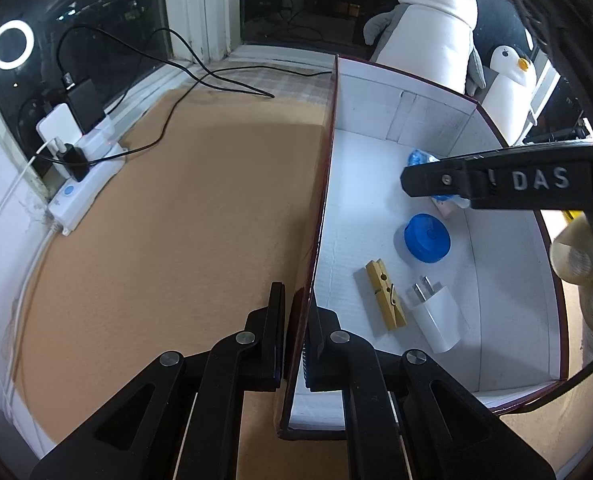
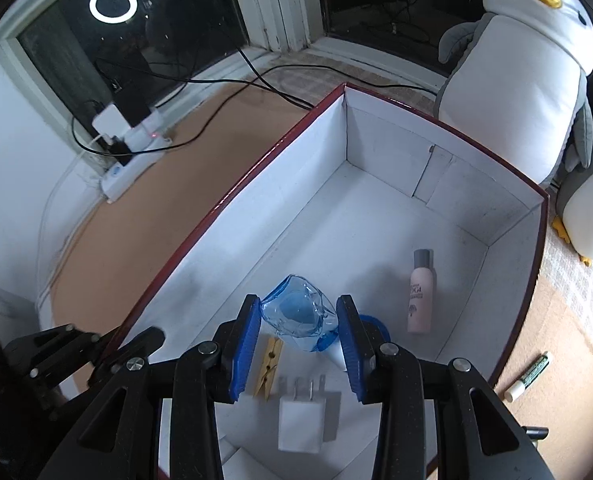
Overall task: Organize rigid objects
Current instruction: 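Carry the blue bottle into the box and open the right gripper, then move the right gripper back to the metal spoon handle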
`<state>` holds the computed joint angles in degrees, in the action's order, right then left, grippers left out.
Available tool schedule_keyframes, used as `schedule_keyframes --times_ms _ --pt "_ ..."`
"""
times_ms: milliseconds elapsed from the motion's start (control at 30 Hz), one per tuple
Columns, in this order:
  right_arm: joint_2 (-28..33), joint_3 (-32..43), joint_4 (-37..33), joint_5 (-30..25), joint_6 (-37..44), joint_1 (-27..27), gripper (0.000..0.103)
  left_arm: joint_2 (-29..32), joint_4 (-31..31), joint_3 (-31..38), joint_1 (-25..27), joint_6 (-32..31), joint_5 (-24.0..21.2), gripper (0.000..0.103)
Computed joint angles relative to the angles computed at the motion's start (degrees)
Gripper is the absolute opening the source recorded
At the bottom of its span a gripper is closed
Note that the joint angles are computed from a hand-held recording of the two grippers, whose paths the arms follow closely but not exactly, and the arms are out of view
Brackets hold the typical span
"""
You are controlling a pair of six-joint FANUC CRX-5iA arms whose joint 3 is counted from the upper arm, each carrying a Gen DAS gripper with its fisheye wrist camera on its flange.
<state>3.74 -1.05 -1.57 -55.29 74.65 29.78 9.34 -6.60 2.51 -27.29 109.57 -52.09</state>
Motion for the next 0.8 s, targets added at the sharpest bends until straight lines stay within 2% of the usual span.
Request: schedule_keyframes --times_ms 400,800 --pt "1.17 1.09 0.24 0.02 -0.39 -0.10 0.036 -0.18 -0.09 -0.11 -0.13 0.36 -0.23 0.006" --pt "-2.50 -0.98 -0.85 1.33 -0.84 -1.11 0.039 -0.48 -1.71 0.52 -0.75 1.06 -1.31 0.006"
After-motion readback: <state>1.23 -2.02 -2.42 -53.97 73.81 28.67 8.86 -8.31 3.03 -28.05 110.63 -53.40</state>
